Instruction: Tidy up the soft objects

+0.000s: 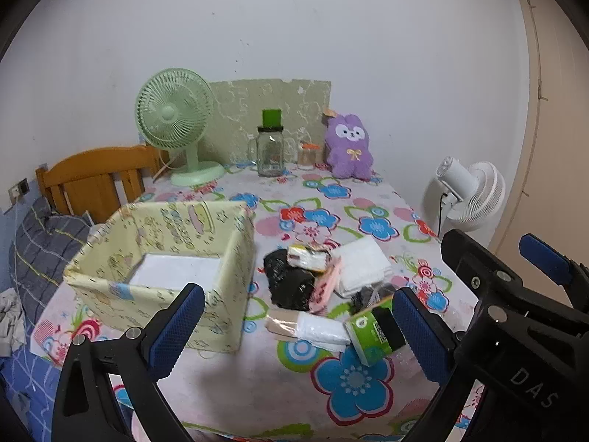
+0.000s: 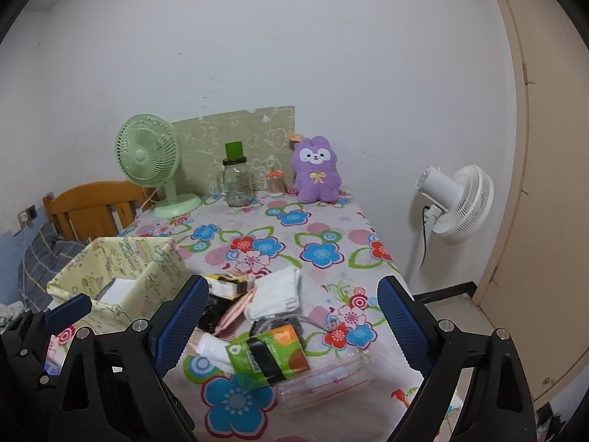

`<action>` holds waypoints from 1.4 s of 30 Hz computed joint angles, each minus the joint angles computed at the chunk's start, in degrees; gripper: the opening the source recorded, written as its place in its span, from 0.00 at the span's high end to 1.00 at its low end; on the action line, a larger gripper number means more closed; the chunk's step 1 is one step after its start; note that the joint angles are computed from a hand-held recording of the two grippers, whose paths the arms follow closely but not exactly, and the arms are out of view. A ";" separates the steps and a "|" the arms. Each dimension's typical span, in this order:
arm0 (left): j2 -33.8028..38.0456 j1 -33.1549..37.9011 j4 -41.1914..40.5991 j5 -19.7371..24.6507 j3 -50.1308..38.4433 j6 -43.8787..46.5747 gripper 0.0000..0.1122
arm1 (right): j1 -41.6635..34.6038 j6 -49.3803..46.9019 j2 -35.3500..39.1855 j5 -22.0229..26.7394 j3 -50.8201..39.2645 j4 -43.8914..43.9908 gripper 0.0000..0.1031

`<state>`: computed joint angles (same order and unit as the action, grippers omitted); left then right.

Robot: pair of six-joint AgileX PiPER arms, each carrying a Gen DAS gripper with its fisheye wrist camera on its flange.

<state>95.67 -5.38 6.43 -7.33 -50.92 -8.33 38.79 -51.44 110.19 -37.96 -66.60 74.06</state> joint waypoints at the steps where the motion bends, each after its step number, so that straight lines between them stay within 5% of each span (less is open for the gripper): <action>1: 0.48 -0.18 0.04 -0.04 -0.05 -0.20 0.09 | -0.25 1.01 0.19 0.05 0.38 -0.77 0.08; 9: 4.53 -2.63 -11.43 -1.21 -0.40 10.79 0.09 | -1.53 6.13 2.45 -0.80 2.70 -4.55 0.11; 26: 10.96 -4.47 -18.07 -0.33 -2.37 19.52 0.09 | -5.43 6.69 8.85 10.05 -1.77 -7.39 0.11; 42: 15.03 -3.06 -20.65 1.64 -5.04 23.56 0.09 | -7.12 -10.75 16.09 18.81 -12.25 7.03 0.11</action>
<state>110.70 -8.43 -14.22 -5.70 -55.96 15.23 31.67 -62.19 126.28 -19.15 -78.84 81.09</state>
